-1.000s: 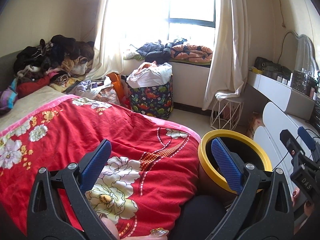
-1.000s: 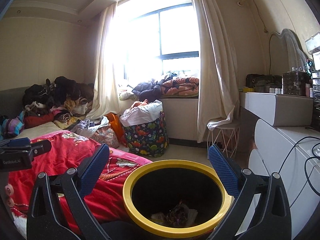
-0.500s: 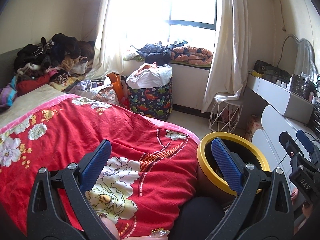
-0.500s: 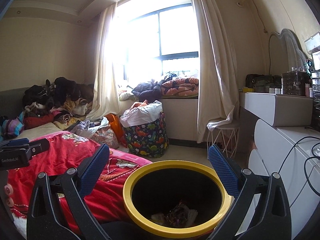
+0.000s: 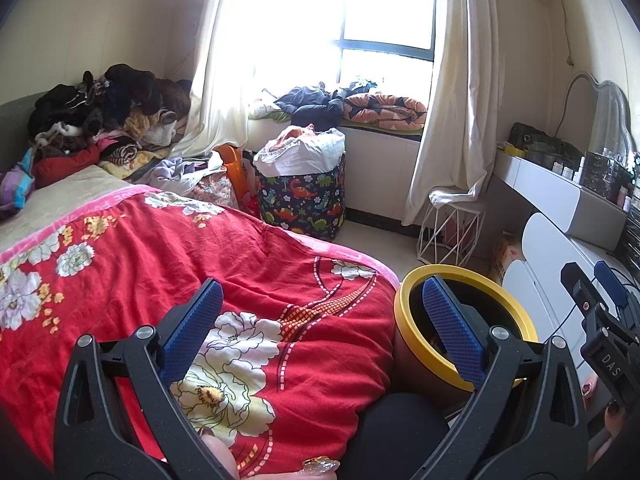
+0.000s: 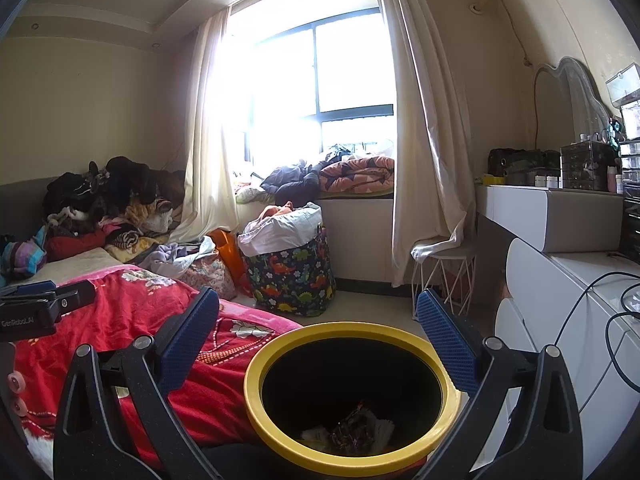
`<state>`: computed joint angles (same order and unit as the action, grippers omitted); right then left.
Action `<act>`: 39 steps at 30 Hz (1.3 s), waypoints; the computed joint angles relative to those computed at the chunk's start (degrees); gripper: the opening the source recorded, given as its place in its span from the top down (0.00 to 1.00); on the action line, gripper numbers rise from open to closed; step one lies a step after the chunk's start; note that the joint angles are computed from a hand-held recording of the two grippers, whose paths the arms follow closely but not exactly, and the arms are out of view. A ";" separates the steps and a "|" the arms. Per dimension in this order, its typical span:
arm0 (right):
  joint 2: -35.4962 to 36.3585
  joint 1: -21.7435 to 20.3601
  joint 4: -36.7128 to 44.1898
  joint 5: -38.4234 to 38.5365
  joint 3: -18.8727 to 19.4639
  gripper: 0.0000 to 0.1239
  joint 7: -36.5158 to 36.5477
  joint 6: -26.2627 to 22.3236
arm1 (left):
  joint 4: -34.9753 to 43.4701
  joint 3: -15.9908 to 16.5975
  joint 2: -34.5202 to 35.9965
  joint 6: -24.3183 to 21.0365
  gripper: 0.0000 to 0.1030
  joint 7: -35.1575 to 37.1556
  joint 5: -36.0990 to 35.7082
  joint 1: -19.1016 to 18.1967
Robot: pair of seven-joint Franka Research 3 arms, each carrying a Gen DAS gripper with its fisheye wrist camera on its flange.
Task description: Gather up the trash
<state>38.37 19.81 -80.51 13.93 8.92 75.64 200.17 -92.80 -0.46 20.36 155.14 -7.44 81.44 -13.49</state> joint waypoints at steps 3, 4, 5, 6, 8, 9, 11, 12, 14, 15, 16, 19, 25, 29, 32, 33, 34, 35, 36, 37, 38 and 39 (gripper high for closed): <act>-0.32 -0.01 -0.66 0.19 -0.04 0.22 0.12 0.38 | -0.13 0.04 -0.08 0.16 0.11 -0.08 0.15 0.06; -0.29 0.00 -0.59 0.14 -0.09 0.22 0.12 0.31 | -0.13 0.04 -0.08 0.24 0.11 -0.18 0.22 0.07; -0.32 0.08 -0.63 0.21 -0.21 0.22 0.11 0.30 | -0.15 0.04 -0.09 0.23 0.11 -0.09 0.19 0.10; -0.46 -0.01 -0.86 0.17 -0.09 0.22 0.18 0.40 | -0.07 0.02 -0.03 0.11 0.11 -0.05 0.20 0.04; -0.52 0.20 -0.94 0.33 -0.39 0.22 0.13 0.43 | -0.15 0.04 -0.10 0.28 0.11 -0.19 0.31 0.11; -0.56 0.10 -1.03 0.23 -0.25 0.22 0.16 0.55 | -0.14 0.01 -0.08 0.19 0.11 -0.12 0.20 0.10; -0.47 0.13 -0.88 0.27 -0.34 0.22 0.20 0.45 | -0.10 -0.01 -0.05 0.23 0.11 -0.09 0.16 0.11; -0.67 0.11 -1.19 0.31 -0.32 0.22 0.22 0.60 | -0.10 -0.01 -0.04 0.11 0.11 -0.06 0.15 0.06; -0.72 0.24 -1.24 0.44 -0.49 0.22 0.20 0.58 | -0.14 0.02 -0.08 0.22 0.11 -0.24 0.33 0.07; -0.67 0.07 -1.19 0.27 -0.29 0.22 0.26 0.57 | -0.15 0.00 -0.08 0.20 0.11 -0.16 0.24 0.09; -0.67 0.01 -1.18 0.22 -0.24 0.22 0.29 0.48 | -0.14 -0.01 -0.08 0.16 0.11 -0.17 0.24 0.08; -0.85 0.23 -1.39 0.44 -0.47 0.22 0.24 0.55 | -0.13 0.02 -0.06 0.25 0.11 -0.46 0.50 0.08; -0.79 0.09 -1.30 0.37 -0.34 0.22 0.32 0.50 | -0.08 -0.01 -0.04 0.28 0.11 -0.58 0.52 0.05; -0.82 0.01 -1.35 0.24 -0.26 0.22 0.36 0.44 | -0.12 -0.05 -0.14 0.40 0.11 -0.39 0.36 0.07; -1.06 -0.22 -1.57 0.13 -0.08 0.22 0.46 0.24 | -0.19 -0.09 -0.20 -0.02 0.11 -0.35 0.26 -0.08; -0.91 -0.30 -1.42 0.00 0.00 0.22 0.50 0.28 | -0.17 -0.11 -0.18 -0.13 0.11 -0.26 0.20 -0.10; -0.91 -0.25 -1.42 0.02 -0.06 0.22 0.49 0.29 | -0.13 -0.15 -0.14 -0.33 0.11 -0.04 0.04 -0.11; -1.11 -0.21 -1.70 0.01 -0.05 0.22 0.48 0.17 | -0.21 -0.16 -0.17 -0.58 0.11 0.12 -0.09 -0.15; -1.25 -0.14 -1.82 -0.02 -0.07 0.22 0.43 -0.29 | -0.13 -0.25 -0.07 -0.87 0.11 0.68 -0.60 -0.12; -1.22 -0.10 -1.63 -0.11 -0.03 0.22 0.37 -1.03 | -0.16 -0.42 0.01 -0.81 0.11 1.58 -1.66 0.12; -0.96 -0.20 -0.94 -0.34 0.20 0.22 0.36 -2.31 | -0.25 -0.59 0.06 -0.97 0.11 2.64 -3.15 0.34; -0.66 -0.69 -0.07 -1.01 1.06 0.22 0.34 -3.95 | -0.45 -0.98 -0.02 -2.32 0.11 4.55 -6.37 0.66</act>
<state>37.71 19.12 -80.58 12.92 9.97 75.97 196.22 -93.25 -1.43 20.34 152.83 -2.89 75.08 -12.82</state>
